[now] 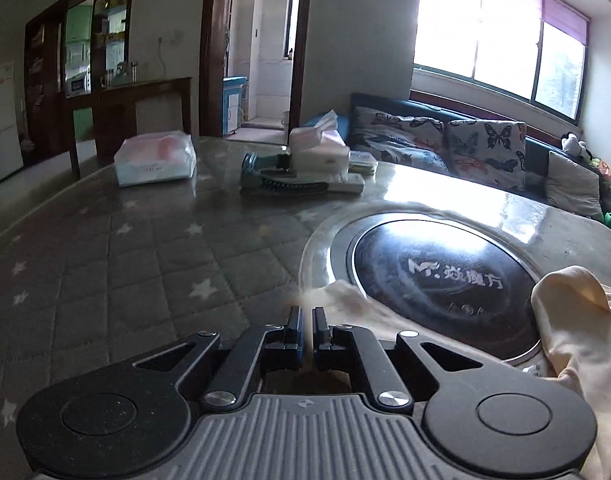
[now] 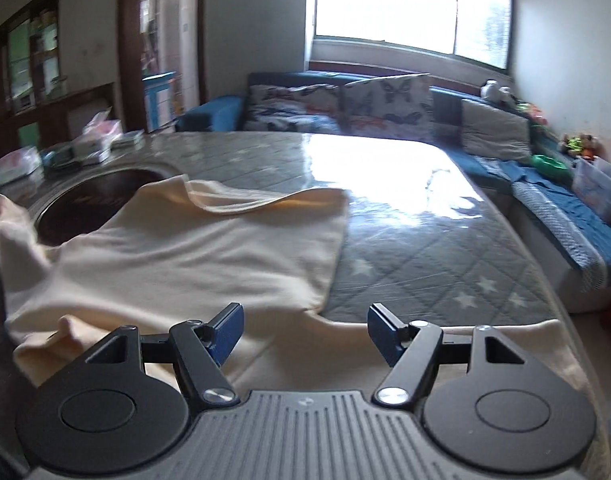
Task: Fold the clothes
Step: 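Lay the shirt flat on the table and release both grippers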
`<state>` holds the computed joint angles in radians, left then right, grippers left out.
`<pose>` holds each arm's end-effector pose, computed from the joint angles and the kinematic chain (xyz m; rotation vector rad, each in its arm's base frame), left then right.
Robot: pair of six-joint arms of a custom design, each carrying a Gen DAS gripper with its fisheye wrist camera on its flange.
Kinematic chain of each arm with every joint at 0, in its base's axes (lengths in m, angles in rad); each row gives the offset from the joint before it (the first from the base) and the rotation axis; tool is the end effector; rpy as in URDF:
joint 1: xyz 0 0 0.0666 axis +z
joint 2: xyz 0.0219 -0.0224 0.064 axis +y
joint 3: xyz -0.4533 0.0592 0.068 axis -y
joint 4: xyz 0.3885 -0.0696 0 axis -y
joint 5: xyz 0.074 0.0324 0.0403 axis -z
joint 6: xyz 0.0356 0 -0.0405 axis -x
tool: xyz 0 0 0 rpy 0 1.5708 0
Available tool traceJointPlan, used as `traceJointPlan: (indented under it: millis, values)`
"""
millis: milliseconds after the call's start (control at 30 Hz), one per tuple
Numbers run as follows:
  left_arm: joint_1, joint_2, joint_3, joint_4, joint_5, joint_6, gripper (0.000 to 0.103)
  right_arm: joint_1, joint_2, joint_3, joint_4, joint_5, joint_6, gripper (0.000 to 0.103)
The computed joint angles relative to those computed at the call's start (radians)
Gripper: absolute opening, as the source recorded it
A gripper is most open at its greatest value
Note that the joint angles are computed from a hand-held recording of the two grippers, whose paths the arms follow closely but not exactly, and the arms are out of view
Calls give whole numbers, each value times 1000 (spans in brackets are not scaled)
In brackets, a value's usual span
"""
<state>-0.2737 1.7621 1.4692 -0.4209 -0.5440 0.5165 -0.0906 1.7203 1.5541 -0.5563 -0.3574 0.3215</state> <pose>0.6072 -0.1518 0.3820 -0.5331 2.1042 0.1757 0.6188 -0.0441 0.4333 -0.4392 2.2023 0.1889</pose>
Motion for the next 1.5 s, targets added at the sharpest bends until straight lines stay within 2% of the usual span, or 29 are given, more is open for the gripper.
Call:
traceJointPlan:
  millis: [67,133,200,267,467,500,567,633,700,767,933,1000,1033,1067,1167,1233,1367,1500]
  values:
    - [-8,-6,-9,-18,-33,11,6,7,-6,-7,-19,-16,29,70]
    - [-12,-18,-17,-29,-12,19,6,13,-13,-15,-38,-36,56,70]
    - [-19,-27,-26,-1,45,-15,6,13,-22,-18,-62,-63,76,70]
    - [-43,-34,-34,36,100,-89,6,16,-28,-18,-91,-84,104,68]
    - [-126,-44,-41,117,344,-265,10,25,-65,-38,-150,-131,201,63]
    - [-138,-43,-41,132,379,-279,12,27,-70,-43,-157,-140,210,63]
    - [-156,-37,-27,134,469,-293,25,31,-80,-50,-172,-156,230,63]
    - [-177,-27,-14,140,526,-340,34,39,-88,-62,-178,-166,250,61]
    - [-195,-13,2,131,539,-387,37,47,-96,-75,-182,-175,271,59]
    - [-213,2,20,120,552,-435,37,54,-101,-86,-172,-170,283,52]
    - [-233,33,46,69,512,-512,37,75,-108,-117,-134,-115,315,35]
    - [-236,39,52,53,510,-529,30,75,-111,-124,-127,-105,327,26]
    - [-235,42,55,47,506,-535,19,72,-112,-123,-131,-108,330,19]
    - [-233,45,61,35,506,-534,11,67,-113,-119,-140,-111,334,16]
    - [-230,40,59,35,511,-539,2,55,-116,-108,-167,-125,347,13]
    - [-227,25,47,42,534,-546,0,44,-118,-96,-199,-140,360,12]
    - [-220,-8,21,46,593,-569,0,28,-125,-69,-289,-166,399,12]
    - [-220,1,34,24,585,-565,4,30,-124,-72,-337,-140,460,13]
